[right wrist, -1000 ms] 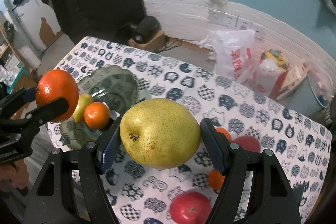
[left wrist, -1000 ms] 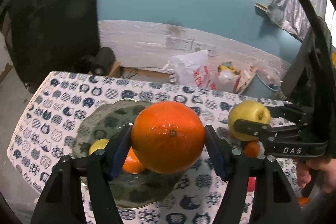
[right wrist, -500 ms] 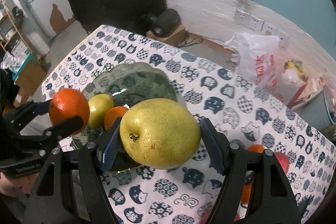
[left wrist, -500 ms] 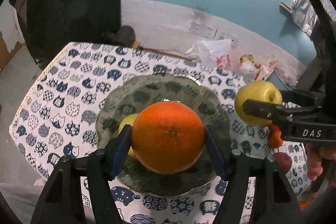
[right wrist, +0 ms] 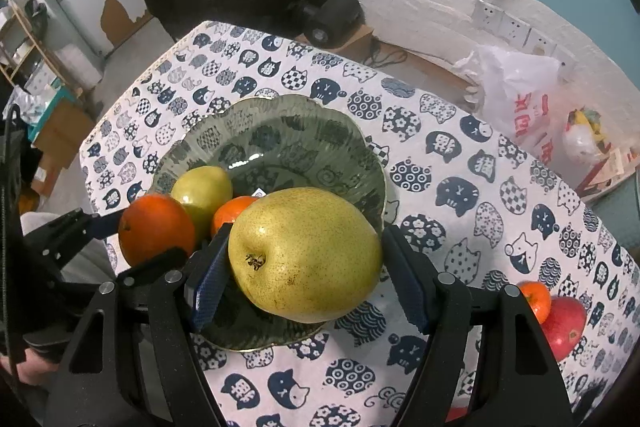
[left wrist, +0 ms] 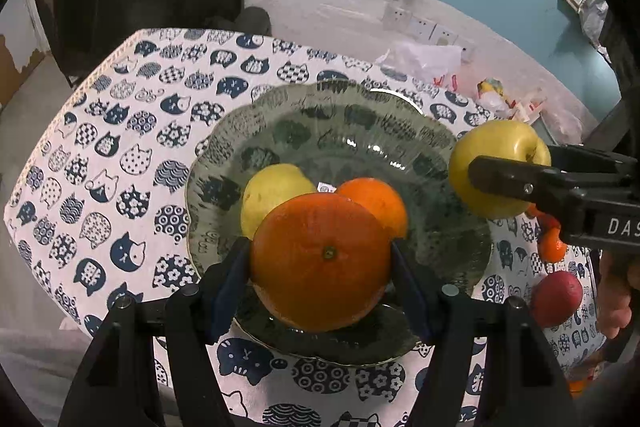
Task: Organize fruits
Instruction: 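Lower the orange into the green plate and open the left gripper, then lower the pear into the green plate and open the right gripper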
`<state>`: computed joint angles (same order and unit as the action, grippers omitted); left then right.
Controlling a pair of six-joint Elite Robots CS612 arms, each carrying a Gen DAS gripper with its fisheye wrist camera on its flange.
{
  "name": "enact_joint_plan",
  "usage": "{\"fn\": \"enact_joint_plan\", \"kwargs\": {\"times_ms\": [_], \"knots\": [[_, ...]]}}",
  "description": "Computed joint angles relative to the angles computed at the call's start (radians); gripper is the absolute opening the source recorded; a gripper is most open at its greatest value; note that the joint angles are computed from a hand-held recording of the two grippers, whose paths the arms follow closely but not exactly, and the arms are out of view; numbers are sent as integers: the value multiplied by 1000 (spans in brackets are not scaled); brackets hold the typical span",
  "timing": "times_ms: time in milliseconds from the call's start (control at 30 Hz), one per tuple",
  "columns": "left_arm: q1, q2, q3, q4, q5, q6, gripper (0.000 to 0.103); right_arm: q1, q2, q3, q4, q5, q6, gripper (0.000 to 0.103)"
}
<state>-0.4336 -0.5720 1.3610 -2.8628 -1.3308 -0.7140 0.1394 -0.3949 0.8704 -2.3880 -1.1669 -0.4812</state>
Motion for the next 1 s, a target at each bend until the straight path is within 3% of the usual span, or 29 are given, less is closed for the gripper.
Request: {"fn": "enact_joint_plan", "kwargs": {"times_ms": [333, 500, 1000], "knots": [[4, 7, -13, 28, -25, -9, 71, 8, 21, -30, 38, -14, -14, 73], [-1, -3, 2, -6, 28, -7, 70, 13, 35, -50, 55, -26, -19, 73], [1, -13, 11, -11, 30, -22, 70, 17, 65, -100, 114, -51, -23, 73]]}}
